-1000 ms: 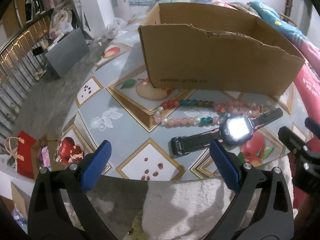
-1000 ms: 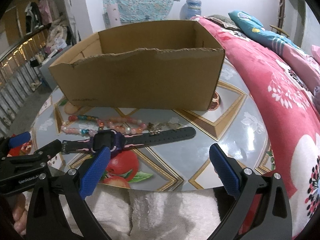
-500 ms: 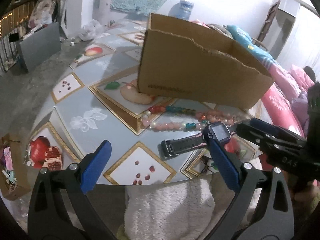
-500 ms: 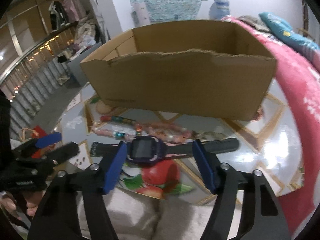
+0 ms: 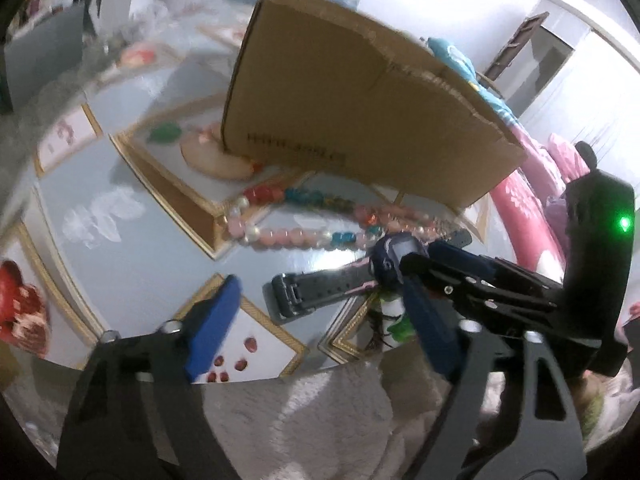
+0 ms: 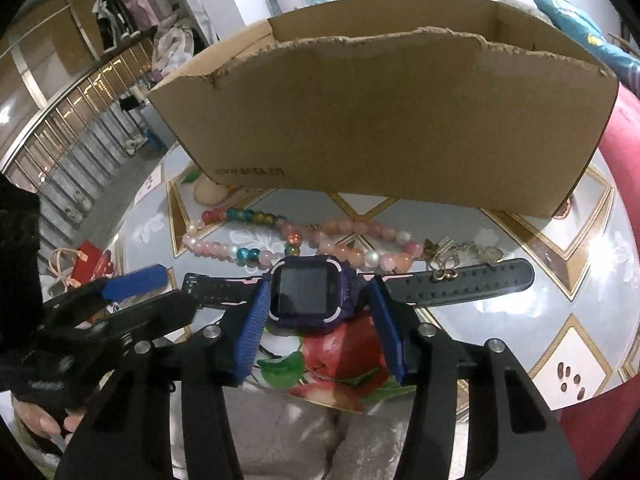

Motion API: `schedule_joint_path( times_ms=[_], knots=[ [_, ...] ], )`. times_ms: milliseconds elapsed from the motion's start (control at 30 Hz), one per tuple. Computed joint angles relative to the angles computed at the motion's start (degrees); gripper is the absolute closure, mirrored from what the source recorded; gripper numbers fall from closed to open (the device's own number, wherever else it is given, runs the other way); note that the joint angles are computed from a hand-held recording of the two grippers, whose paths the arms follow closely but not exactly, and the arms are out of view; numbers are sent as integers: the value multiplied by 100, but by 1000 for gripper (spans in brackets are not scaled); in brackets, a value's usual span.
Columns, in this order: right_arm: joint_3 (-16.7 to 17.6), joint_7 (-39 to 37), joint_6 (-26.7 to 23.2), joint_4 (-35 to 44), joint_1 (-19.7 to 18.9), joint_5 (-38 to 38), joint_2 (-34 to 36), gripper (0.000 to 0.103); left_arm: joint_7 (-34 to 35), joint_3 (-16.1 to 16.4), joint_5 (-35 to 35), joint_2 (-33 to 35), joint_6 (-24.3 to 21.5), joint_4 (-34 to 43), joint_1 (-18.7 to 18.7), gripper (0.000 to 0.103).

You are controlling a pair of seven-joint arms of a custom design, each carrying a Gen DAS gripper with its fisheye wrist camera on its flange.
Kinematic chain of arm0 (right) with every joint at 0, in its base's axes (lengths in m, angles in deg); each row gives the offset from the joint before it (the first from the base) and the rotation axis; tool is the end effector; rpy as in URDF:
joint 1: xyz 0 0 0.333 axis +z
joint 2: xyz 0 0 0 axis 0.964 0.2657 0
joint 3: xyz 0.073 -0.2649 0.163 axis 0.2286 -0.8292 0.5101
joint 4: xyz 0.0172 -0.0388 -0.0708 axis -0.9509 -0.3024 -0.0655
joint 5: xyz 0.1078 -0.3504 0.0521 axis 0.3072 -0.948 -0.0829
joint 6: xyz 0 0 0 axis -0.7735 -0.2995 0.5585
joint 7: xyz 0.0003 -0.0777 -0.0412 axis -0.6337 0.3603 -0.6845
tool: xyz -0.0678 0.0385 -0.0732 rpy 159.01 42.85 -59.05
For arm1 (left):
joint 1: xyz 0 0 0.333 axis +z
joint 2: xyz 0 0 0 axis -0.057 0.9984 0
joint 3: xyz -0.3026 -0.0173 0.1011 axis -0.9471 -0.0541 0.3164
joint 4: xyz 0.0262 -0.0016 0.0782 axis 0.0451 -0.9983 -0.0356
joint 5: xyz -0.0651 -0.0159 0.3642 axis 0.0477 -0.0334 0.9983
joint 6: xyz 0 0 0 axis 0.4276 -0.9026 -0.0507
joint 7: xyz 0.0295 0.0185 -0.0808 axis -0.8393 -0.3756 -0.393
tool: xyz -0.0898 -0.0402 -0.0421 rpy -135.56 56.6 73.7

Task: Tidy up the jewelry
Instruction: 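Grasp the black smartwatch by its purple face with the right tool, then lift the smartwatch with the right tool and carry it over the cardboard box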

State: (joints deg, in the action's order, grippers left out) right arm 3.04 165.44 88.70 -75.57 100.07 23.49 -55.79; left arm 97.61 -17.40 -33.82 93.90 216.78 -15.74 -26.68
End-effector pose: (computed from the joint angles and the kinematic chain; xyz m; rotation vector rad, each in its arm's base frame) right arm 0.5000 0.3278 0.5349 -1.7299 1.8434 -0.3094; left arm 0.5392 -0.4396 0.5212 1.7116 -2.3151 1.1240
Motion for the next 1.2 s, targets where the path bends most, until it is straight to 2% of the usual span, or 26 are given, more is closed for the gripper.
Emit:
schedule_joint_path(
  times_ms=[100,167,300,400,467,600,633,800,967,1067,1200],
  knots=[
    [-3,-88,24,-18,-19,105,-3,53,32,-85,-228,47,33,-1,89,35],
    [-4,-117,63,-40,-27,154,-6,53,221,-255,-585,61,108,-34,241,40],
    [-8,-166,138,-80,-37,197,-13,53,691,-575,-1417,70,213,-108,527,48],
    [-9,-178,186,-113,-44,210,-28,53,1307,-930,-2363,43,326,-200,833,54],
    [-9,-169,224,-135,-47,219,-37,53,1501,-897,-2580,-22,376,-262,806,56],
    [-9,-160,267,-147,-50,217,-31,53,944,-346,-1803,-28,151,-92,318,68],
    [-9,-166,272,-164,-52,228,-49,53,669,-164,-1436,3,28,9,156,74],
    [-8,-132,341,-192,-55,208,-54,53,-235,346,51,117,-225,322,-352,90],
    [1,-453,570,-473,-131,745,-276,53,-554,403,792,106,-408,379,-426,93],
    [-18,-645,612,-865,-212,1076,-626,53,-664,378,975,142,-482,444,-425,93],
    [11,-220,530,-1281,-446,707,-1047,52,-796,377,1138,219,-627,567,-447,93]
  ],
)
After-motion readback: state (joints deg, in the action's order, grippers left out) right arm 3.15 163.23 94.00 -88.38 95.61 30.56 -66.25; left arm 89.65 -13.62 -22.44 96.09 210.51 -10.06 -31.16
